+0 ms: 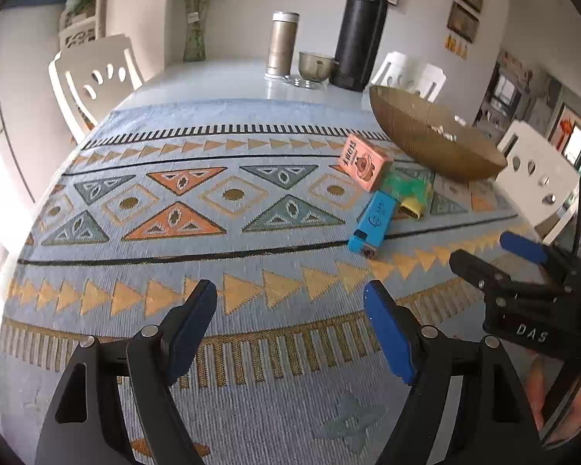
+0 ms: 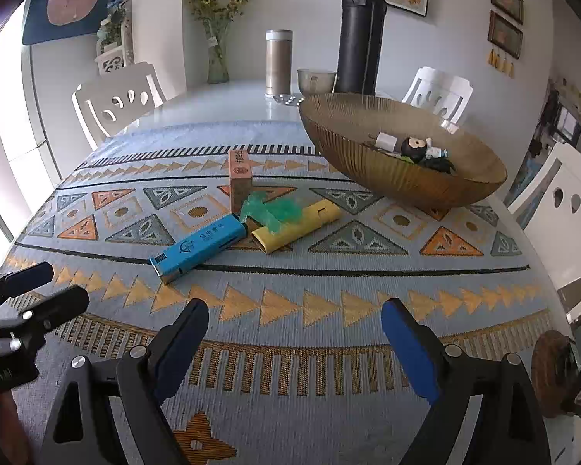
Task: Organize rigid objects
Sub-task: 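Grasp the blue lighter with the left tool while the right tool reaches toward the yellow lighter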
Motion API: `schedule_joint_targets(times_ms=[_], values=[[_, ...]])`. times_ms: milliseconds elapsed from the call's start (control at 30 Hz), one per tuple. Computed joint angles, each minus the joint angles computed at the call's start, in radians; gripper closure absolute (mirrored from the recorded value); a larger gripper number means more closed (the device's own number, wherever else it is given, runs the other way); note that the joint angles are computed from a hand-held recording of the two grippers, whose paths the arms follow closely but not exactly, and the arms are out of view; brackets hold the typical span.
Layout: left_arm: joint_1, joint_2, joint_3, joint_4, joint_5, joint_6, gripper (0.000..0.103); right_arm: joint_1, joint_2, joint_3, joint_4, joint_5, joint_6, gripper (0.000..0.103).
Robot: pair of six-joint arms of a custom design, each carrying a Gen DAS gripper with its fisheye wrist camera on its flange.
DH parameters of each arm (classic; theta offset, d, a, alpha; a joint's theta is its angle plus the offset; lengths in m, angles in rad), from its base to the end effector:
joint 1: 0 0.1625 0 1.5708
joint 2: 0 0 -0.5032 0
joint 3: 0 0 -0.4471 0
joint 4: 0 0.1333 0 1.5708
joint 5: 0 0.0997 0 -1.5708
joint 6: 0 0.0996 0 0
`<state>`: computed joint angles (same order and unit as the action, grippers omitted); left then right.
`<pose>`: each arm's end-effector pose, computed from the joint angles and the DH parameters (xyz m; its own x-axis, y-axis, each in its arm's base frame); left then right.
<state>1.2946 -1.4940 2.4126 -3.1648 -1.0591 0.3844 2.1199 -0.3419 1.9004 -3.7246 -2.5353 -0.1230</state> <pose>0.0546 -0.4750 0.3034 -0.7752 0.2290 -0.5887 0.5432 0.7174 -0.4363 0.3539 -0.4798 -0.1069 -0.6681 0.0083 0.7441 -0.5180 0.7127 -0.4730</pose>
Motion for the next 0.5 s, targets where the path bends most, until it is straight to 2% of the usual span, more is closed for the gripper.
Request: schedule_joint_targets(times_ms=[100,200,500], values=[[-0.018,0.008,0.015,-0.025,0.029,0.035,0.026,-0.005,-0.009,0.002,0.046,-0.005,0.042,0.011],[-0.032,0.015,0.028,-0.055,0.056,0.064,0.026,-0.007,-0.013,0.007,0.037,0.001,0.052,0.01],[-0.037,0.016,0.033,-0.06,0.065,0.088,0.026,-0.016,-0.024,0.017,0.049,0.016,0.09,0.01]])
